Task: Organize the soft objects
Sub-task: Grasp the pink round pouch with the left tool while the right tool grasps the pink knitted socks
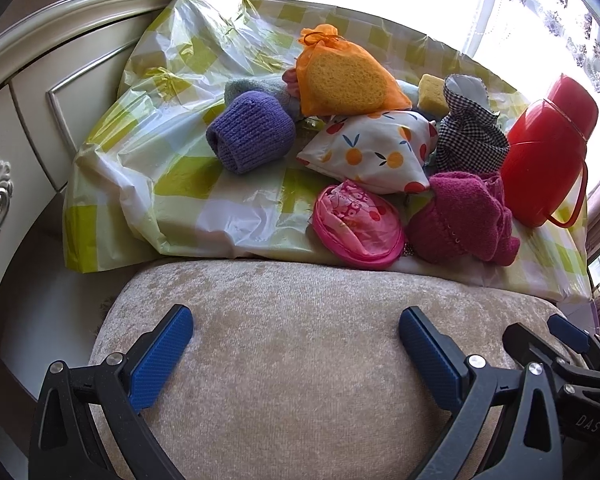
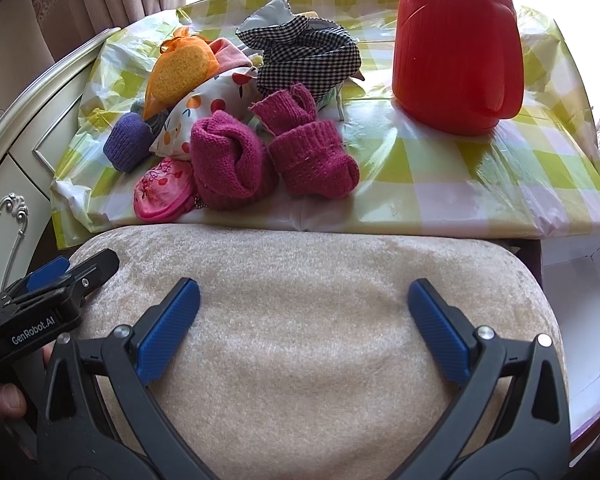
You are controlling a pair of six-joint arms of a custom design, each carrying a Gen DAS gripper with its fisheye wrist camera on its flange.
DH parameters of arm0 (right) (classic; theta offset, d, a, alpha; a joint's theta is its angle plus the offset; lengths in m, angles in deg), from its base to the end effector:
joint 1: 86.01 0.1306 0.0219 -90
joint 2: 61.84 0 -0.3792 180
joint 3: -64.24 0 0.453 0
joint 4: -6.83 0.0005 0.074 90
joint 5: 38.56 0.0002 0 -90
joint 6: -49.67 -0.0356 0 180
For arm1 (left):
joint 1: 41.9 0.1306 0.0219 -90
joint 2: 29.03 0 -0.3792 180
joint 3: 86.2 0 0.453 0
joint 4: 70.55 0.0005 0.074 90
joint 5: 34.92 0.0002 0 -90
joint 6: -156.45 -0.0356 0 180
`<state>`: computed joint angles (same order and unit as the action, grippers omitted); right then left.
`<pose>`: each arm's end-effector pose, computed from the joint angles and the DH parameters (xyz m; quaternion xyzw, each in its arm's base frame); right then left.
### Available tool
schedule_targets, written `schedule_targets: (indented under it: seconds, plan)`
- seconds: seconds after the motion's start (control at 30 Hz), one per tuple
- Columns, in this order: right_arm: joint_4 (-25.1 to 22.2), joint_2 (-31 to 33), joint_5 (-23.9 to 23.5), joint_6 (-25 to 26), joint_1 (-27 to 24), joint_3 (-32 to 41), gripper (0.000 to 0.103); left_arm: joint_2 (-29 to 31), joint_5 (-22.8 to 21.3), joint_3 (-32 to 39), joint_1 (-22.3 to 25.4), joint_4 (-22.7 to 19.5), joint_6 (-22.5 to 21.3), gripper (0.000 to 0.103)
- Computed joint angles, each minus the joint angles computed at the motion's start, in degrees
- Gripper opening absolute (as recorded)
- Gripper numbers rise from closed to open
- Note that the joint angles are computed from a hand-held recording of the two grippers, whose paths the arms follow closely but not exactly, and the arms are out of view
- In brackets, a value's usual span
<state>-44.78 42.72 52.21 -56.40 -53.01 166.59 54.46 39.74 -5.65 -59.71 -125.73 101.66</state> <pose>0.5326 0.3447 0.3916 -0.1379 0.9405 0.1231 0.2851 0.4677 -0.1409 0.3920 -0.1804 0.9364 -0.0066 0.3008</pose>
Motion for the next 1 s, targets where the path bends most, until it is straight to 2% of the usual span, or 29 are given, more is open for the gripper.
schedule_targets:
  seconds: [0.23,0.33,0.47,0.6,0.73,0.77,0.83,0.87,0.97,1.0]
  plan:
    - [-4.89,6.56,-6.15,4.16,-1.71,9.09,0.103,7.09,5.13,6.94,1.94,-2.72,-4.79,0.103]
    - [-7.33,9.64,-4.81,6.05,-2.38,13.54,0.103,9.96,6.18,9.79,2.34,-4.08,-6.33,0.103]
    - [-11.53,13.83,-4.69,11.26,-3.16,19.36,0.103,13.87,6.19,13.77,2.49,-5.9,-8.76,0.101]
    - [-12.9,16.83,-5.53,13.74,-3.8,23.13,0.103,17.42,6.0,17.56,2.88,-7.62,-10.1,0.094]
    - [-12.51,18.68,-5.31,15.27,-4.04,25.54,0.102,19.69,6.17,19.94,3.41,-7.52,-10.78,0.079]
    - [-12.85,19.33,-5.69,15.7,-4.09,26.39,0.097,20.02,5.85,20.32,3.41,-7.37,-11.02,0.076]
    - [-14.51,20.9,-6.66,16.52,-4.05,28.33,0.082,20.85,5.25,21.2,3.25,-6.94,-11.4,0.072]
    - [-15.73,21.73,-7.17,16.72,-4.03,29.27,0.068,21.14,5.24,21.42,3.35,-6.64,-11.61,0.071]
    - [-14.26,20.81,-7.52,17.05,-3.95,27.63,0.05,20.06,4.54,19.85,2.98,-5.2,-10.9,0.071]
    - [-13.81,20.33,-8.07,16.98,-3.98,26.9,0.048,19.53,4.19,19.22,2.86,-4.67,-10.56,0.071]
